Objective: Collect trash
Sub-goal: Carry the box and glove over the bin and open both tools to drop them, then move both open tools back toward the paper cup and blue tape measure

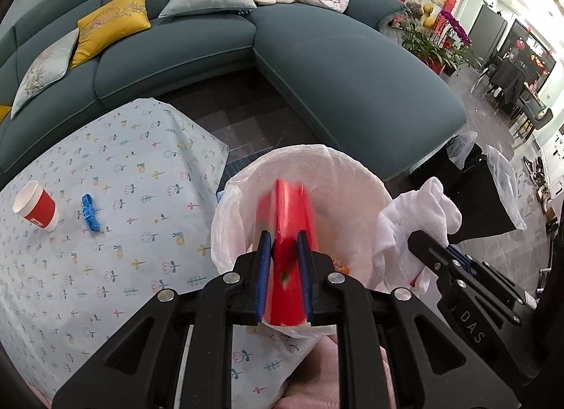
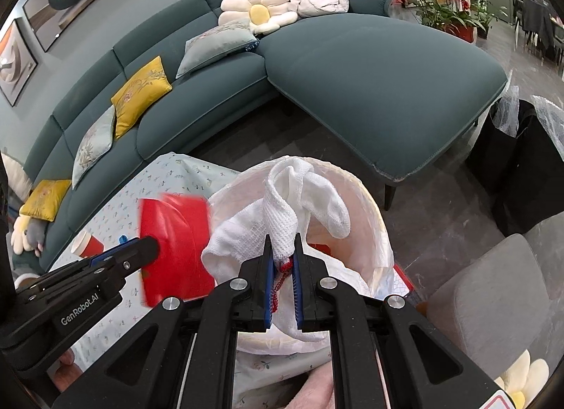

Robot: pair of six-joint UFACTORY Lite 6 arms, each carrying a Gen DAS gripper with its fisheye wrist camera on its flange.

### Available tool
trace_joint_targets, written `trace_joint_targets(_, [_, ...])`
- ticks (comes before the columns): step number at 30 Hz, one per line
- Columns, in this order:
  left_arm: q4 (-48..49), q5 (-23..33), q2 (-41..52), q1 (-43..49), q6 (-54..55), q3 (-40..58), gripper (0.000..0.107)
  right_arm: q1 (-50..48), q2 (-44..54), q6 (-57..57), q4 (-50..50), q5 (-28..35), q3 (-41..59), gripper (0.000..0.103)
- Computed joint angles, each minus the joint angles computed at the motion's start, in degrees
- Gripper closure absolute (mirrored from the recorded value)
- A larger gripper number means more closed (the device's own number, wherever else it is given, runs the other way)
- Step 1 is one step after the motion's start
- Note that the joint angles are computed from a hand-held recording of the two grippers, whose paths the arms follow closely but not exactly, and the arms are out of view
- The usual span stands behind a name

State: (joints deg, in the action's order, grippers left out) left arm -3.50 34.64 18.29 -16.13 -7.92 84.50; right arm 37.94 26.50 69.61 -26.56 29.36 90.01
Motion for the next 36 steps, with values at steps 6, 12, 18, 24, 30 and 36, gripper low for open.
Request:
trace_joint_targets(6, [3.3,-1.0,-0.6,0.3,-3.9,-0.9,0.060,0.3,1.1,-0.6,0.1,0.4,1.4,0.094])
trace_joint_targets(12, [3.4,-0.9,-1.0,1.4,-4.3,-1.0,0.051,0.4,4.0,-3.4,1.3,1.9,6.2,0.089])
trace_joint_targets(18, [3.3,-1.6,-2.0,3.1,-3.7,-2.2,0.046,1.4,6.3,-2.6,0.4,3.8,10.2,0.078])
trace_joint_targets(24, [1.5,-1.8,-3.3,5.6,-1.6,-3.8,0.046,2.4,7.9,-2.6,0.1,5.6,13.4,0.071])
trace_joint_targets(30, [-0.1,-1.8,-5.8,8.1,0.3,-6.3,0.045,4.1,10.8,-4.0,0.7,8.5,19.2,0.067])
trace_joint_targets(36, [-1.3,-2.5,-9.2,12.3,2.2,-9.6,0.040,6.5,14.7,-5.8,1.6,11.9,26.9,0.062])
